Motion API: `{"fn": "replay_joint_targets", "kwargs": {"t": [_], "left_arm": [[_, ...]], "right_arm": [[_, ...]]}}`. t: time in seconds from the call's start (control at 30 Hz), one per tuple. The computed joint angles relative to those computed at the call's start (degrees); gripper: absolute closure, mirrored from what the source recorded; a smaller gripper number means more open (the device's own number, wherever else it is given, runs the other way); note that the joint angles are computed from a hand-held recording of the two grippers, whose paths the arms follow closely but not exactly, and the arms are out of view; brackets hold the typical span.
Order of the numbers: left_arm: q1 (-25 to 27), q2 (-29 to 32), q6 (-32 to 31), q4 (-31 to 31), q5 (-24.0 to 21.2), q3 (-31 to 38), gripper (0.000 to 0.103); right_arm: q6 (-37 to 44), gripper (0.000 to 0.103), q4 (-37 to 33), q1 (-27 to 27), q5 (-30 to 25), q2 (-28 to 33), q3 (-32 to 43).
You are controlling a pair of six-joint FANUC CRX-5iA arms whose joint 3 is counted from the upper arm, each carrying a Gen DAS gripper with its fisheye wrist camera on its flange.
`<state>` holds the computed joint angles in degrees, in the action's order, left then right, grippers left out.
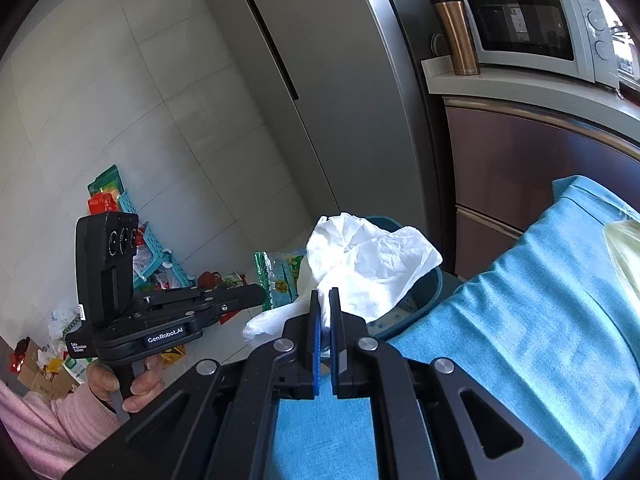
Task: Collect trash
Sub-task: 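Lift the packet and tissue and carry them over the teal wastebasket, then open both tools to drop the packet and tissue into the wastebasket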
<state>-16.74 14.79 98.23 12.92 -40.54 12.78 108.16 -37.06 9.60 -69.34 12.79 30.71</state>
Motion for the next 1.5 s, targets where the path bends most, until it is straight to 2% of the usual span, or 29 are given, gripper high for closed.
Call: {"fn": "replay_joint_targets", "kwargs": {"t": [0.6, 1.03, 1.2, 1.33, 1.5], "left_arm": [[1.8, 4.6, 6.3, -4.6, -3.9, 4.4, 0.102], [1.5, 9.0, 10.2, -8.4, -7.1, 10.1, 0.102], [1.8, 10.4, 10.1, -8.1, -7.7, 11.4, 0.102], [1.9, 11.3, 10.4, -8.1, -8.3, 12.3, 0.1], [2.2, 11.2, 10.5, -7.5, -7.7, 11.2, 0.1]], "right_arm": [[-3.1, 0.1, 8.0, 6.3, -5.8, 10.0, 9.9], [-6.6, 0.098, 14.3, 10.3, -10.5, 17.1, 18.1], [-7.8, 0.097, 15.1, 11.0, -12.2, 20.0, 21.7], [-9.3, 0.09, 14.2, 10.9, -13.9, 22.2, 24.9], [-10.0, 0.089, 13.4, 10.6, -13.5, 22.3, 24.9]]}}
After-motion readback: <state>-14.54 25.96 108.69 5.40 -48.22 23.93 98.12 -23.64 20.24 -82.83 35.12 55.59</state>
